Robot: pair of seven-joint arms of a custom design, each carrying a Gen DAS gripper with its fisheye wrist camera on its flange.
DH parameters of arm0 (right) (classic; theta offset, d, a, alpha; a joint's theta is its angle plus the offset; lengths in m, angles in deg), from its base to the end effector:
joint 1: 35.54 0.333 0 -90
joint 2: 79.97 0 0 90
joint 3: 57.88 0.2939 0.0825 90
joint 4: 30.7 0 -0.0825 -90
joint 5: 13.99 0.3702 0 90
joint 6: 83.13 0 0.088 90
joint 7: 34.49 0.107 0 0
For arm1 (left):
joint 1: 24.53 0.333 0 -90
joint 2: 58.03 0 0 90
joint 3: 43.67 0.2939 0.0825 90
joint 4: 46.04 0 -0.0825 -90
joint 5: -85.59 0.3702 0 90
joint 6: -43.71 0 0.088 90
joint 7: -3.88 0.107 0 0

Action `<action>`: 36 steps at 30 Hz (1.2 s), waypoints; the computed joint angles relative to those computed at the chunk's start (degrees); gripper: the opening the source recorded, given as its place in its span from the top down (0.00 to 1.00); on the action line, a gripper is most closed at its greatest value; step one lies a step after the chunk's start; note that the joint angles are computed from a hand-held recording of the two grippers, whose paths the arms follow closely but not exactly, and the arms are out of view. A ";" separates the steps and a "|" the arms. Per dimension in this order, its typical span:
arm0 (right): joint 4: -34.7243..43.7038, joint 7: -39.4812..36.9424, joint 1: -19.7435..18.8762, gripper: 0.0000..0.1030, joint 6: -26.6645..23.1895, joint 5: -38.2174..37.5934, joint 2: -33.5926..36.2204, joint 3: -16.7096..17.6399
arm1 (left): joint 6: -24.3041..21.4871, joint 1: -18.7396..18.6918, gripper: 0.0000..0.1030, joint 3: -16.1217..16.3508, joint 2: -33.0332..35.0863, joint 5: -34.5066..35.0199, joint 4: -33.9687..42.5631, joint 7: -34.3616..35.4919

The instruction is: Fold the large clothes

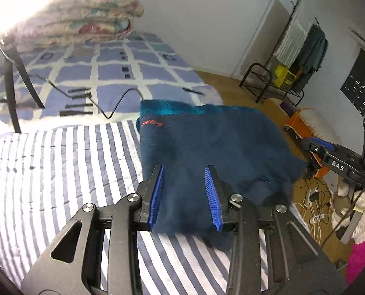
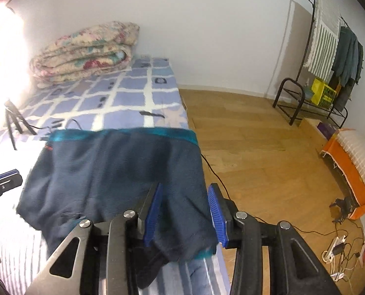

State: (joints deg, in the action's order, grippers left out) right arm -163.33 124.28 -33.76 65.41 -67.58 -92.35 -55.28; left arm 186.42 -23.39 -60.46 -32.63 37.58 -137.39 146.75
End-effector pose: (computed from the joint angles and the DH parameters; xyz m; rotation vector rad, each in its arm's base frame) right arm 0.5005 0.0546 0.4630 -1.4227 2.1999 -1.0096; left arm 0.6749 -0.1542 0.4213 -1.3604 2.4732 -1.2993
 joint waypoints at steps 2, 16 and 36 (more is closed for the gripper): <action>-0.80 -0.35 0.75 0.62 -1.38 1.35 -2.54 0.62 | -0.73 1.35 0.66 -0.49 -4.16 -2.19 -3.68 2.21; -3.74 -5.42 7.32 0.62 -15.60 12.02 -23.02 9.41 | -13.45 0.28 0.66 11.20 -36.50 -14.54 -26.78 14.75; 3.20 4.31 20.52 0.62 -42.10 17.03 -30.80 26.29 | -26.79 0.95 0.66 28.89 -72.86 -4.27 -50.84 20.13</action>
